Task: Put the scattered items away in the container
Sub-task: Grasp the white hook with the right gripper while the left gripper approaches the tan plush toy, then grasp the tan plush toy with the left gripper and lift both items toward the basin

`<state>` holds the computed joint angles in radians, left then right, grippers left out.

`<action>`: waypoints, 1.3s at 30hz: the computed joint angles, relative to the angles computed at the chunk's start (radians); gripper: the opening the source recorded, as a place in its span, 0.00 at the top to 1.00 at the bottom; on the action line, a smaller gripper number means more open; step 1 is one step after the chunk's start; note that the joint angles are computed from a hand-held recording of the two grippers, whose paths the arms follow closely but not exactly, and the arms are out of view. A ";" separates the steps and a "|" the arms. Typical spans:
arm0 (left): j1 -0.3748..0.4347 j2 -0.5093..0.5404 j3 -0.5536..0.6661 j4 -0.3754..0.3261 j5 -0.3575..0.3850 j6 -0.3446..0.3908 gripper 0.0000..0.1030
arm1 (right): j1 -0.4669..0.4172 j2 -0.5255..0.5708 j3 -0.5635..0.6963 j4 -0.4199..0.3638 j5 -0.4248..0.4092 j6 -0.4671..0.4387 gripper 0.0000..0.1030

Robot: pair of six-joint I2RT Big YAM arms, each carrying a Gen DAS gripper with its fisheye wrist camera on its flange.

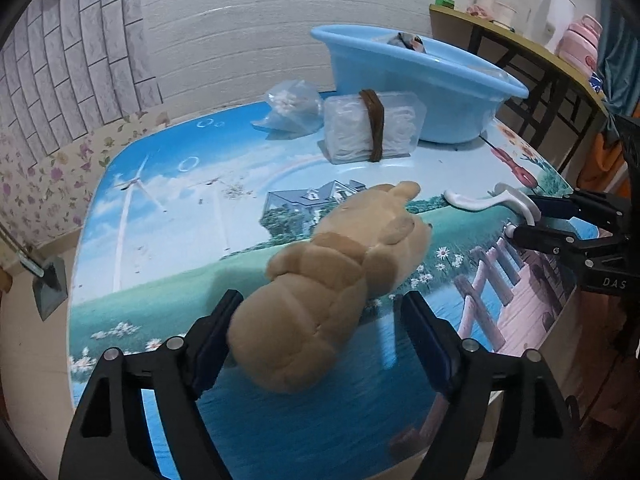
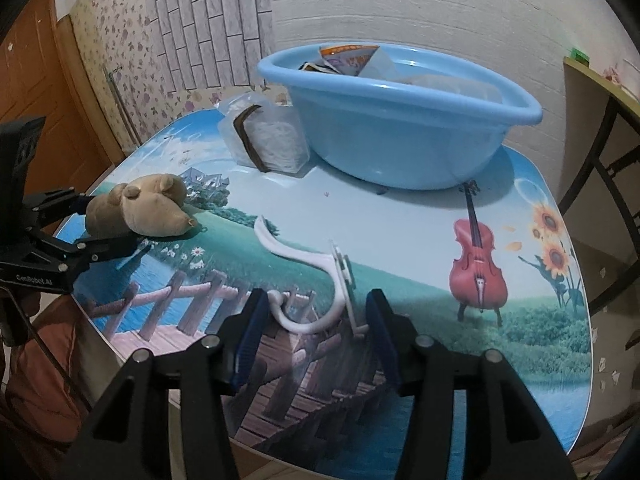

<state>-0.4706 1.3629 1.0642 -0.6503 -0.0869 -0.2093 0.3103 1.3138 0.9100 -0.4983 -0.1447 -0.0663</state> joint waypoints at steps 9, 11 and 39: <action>-0.014 0.006 0.000 0.040 -0.023 0.009 0.58 | 0.016 0.005 -0.005 0.018 0.029 -0.017 0.47; -0.016 -0.001 -0.001 0.042 -0.029 0.002 0.57 | 0.004 -0.001 -0.014 0.035 0.012 -0.003 0.57; -0.014 -0.056 0.000 0.037 -0.052 -0.021 0.56 | 0.036 0.090 0.056 0.057 0.068 -0.002 0.32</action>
